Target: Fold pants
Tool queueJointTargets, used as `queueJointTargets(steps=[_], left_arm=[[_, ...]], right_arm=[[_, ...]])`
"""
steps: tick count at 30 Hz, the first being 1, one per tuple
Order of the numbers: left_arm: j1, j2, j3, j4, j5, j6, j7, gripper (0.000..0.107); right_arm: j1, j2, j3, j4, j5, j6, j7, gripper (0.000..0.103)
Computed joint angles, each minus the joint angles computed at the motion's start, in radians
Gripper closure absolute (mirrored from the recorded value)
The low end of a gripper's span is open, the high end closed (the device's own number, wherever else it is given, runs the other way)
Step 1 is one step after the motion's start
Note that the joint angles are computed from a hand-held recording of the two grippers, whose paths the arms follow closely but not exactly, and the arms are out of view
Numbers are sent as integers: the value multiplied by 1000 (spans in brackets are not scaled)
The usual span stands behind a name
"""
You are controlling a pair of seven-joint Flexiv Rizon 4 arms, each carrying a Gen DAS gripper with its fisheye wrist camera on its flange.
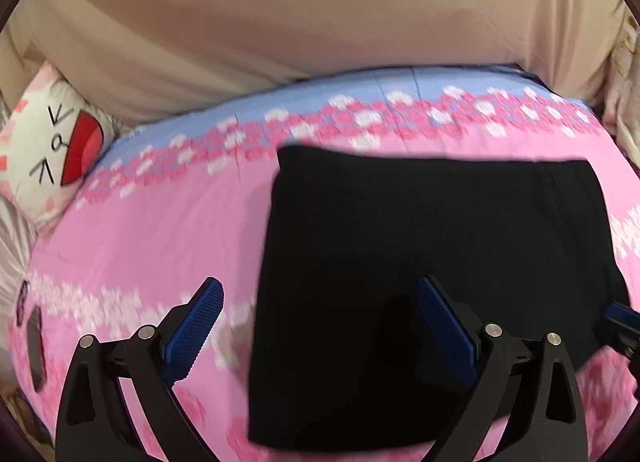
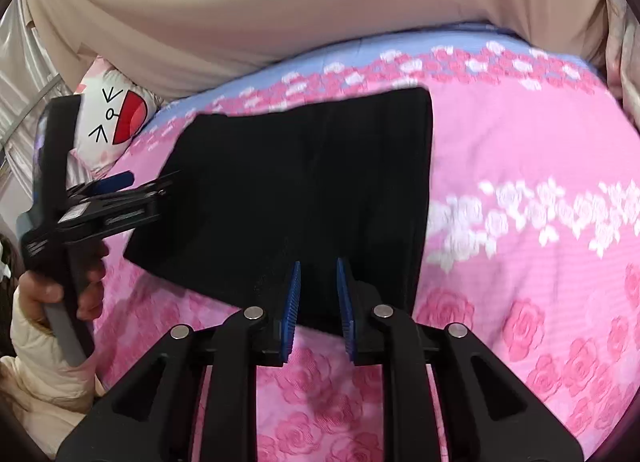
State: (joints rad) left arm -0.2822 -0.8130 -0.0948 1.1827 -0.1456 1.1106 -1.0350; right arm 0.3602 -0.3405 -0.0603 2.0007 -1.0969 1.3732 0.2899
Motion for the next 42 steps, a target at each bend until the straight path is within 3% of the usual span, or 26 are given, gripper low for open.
queueJointTargets(steps=[2,6,10,13,14,15,16,17,21,24,27,29,31,33,34,36,38,40,42], left_arm=[[22,43,-17,96,3,27,37,12],[46,68,-16,181,4,59,67,9],[97,70,-58,185,-71,-23,97,9],[142,107,-87,212,-131,-67,132,10],[162,122,-102,231,-156,-71,155,10],[184,136,-117,247,-184,-78,183,10],[204,147,-127,259,-210,-88,207,10],[208,148,-121,257,-225,-101,211,10],[205,117,-84,197,-256,-223,160,10],[196,87,-75,153,-258,-309,132,10],[191,61,-98,124,-271,-350,166,10],[181,42,-115,116,-284,-319,202,9],[168,21,-132,106,-295,-265,239,10],[154,5,-134,92,-300,-236,238,17],[158,1,-150,89,-311,-235,260,35],[153,14,-149,100,-313,-223,270,57],[164,45,-153,128,-318,-221,299,86],[187,80,-158,162,-339,-244,324,90],[195,104,-147,186,-346,-282,332,90]], right_arm=[[10,10,-38,21,-103,43,108,85],[-17,24,-7,27,-142,46,156,85],[-30,36,34,26,-112,4,112,85],[-34,58,36,51,-127,10,150,83],[-26,81,56,65,-96,-52,132,66],[-23,99,68,77,-85,-96,126,35],[-21,118,78,90,-90,-135,136,22],[-21,137,86,106,-105,-167,156,17],[-49,142,121,128,-63,-179,141,17],[-50,102,126,100,-35,-157,65,18],[-34,49,125,59,36,-161,-59,18],[-17,17,103,32,54,-165,-90,18],[-12,-10,46,21,-21,-76,-25,41],[-8,-24,26,10,-27,-70,-4,60],[-11,-28,17,8,-29,-59,7,66],[-8,-16,-19,20,-102,1,105,83],[-3,22,-12,36,-137,-33,148,90],[-14,63,6,59,-187,-48,219,93],[-17,107,57,88,-145,-128,205,96]])
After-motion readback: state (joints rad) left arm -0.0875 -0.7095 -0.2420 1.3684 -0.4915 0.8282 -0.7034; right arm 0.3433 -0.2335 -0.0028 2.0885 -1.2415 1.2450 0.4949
